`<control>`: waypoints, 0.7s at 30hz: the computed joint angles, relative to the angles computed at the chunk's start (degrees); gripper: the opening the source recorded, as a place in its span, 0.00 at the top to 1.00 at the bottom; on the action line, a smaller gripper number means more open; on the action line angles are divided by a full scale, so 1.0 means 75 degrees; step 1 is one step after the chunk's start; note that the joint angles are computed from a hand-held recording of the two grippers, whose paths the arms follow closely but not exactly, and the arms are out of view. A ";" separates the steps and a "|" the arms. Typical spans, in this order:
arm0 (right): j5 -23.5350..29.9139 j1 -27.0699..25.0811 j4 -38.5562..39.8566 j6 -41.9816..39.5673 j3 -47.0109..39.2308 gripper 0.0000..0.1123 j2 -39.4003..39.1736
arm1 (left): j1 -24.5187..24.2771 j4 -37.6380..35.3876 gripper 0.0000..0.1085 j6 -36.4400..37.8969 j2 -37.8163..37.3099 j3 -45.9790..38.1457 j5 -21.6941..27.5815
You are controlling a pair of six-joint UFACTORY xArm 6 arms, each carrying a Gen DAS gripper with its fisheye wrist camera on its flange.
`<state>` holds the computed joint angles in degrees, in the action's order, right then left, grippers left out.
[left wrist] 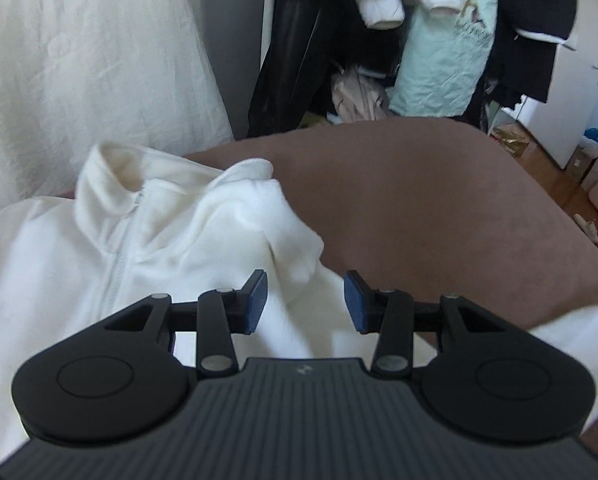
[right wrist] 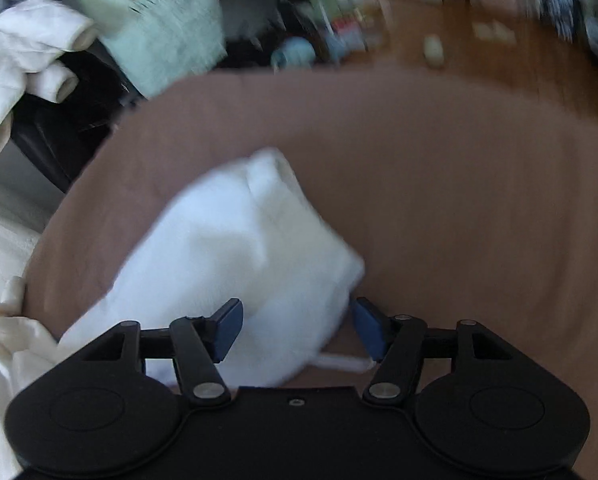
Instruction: Fold clothes
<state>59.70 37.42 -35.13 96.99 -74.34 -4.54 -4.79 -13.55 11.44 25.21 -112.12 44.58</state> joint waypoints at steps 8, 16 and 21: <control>-0.0456 -0.0390 -0.0174 0.0295 -0.0201 0.53 0.0534 | -0.0136 0.1454 0.90 -0.1705 0.1926 -0.2164 0.0592; 0.3450 0.1617 -0.5431 0.0679 -0.1223 0.85 0.0869 | -0.0082 -0.0786 0.91 0.0021 -0.0150 0.1142 -0.3091; 0.3673 0.1406 -0.4742 0.1471 -0.0032 0.84 -0.0326 | -0.0201 -0.0581 0.69 -0.0749 0.0542 0.0010 -0.1583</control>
<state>87.24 47.96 -70.69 108.03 -74.58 -6.98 -6.30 -17.91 5.82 29.28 -112.05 32.70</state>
